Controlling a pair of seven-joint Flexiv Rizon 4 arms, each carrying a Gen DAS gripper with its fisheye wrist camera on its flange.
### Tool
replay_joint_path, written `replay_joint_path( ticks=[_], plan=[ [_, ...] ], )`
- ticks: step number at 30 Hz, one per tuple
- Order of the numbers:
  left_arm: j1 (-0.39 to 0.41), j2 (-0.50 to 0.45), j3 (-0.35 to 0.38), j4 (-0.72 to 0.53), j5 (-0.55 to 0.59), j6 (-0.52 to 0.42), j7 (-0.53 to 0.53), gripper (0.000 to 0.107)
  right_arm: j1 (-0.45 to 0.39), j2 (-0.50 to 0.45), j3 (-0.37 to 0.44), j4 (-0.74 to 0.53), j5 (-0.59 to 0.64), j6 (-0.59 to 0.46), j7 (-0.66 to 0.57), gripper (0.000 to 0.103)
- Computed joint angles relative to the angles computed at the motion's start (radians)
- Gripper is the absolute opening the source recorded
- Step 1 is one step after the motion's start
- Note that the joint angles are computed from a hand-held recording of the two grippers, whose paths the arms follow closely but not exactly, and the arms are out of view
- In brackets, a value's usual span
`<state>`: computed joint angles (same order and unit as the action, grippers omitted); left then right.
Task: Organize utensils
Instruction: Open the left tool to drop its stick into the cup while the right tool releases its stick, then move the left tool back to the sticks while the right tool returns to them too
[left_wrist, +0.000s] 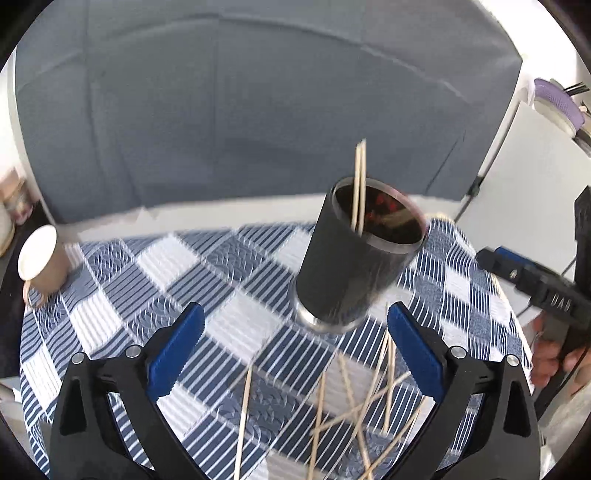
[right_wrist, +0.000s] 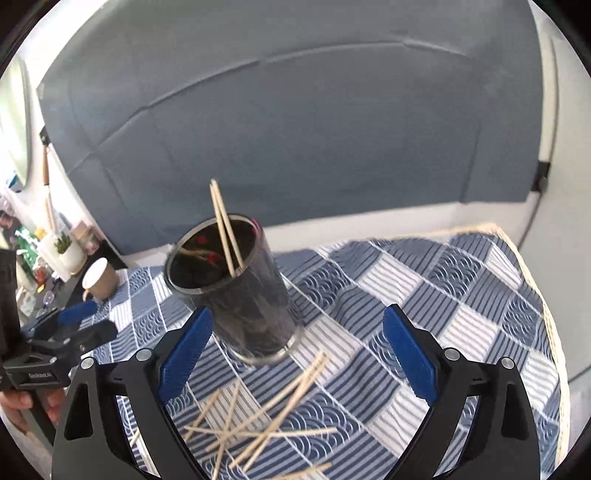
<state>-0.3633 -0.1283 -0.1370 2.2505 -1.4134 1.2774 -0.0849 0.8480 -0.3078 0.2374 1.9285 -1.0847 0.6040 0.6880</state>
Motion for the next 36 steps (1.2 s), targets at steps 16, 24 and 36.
replay_joint_path(
  ticks=[16,24,36],
  plan=[
    [0.112,-0.026,0.05,0.102,0.117,-0.039,-0.031,0.097,0.071,-0.057,0.041,-0.026,0.229,-0.028,0.014,0.089],
    [0.132,-0.047,0.038,0.136,0.171,-0.015,-0.004,0.097,0.11,-0.132,0.034,-0.063,0.317,0.027,-0.005,0.089],
    [0.146,-0.111,0.008,0.168,0.203,0.046,0.031,0.097,0.159,-0.221,0.013,-0.097,0.423,0.123,0.05,0.089]
  ],
)
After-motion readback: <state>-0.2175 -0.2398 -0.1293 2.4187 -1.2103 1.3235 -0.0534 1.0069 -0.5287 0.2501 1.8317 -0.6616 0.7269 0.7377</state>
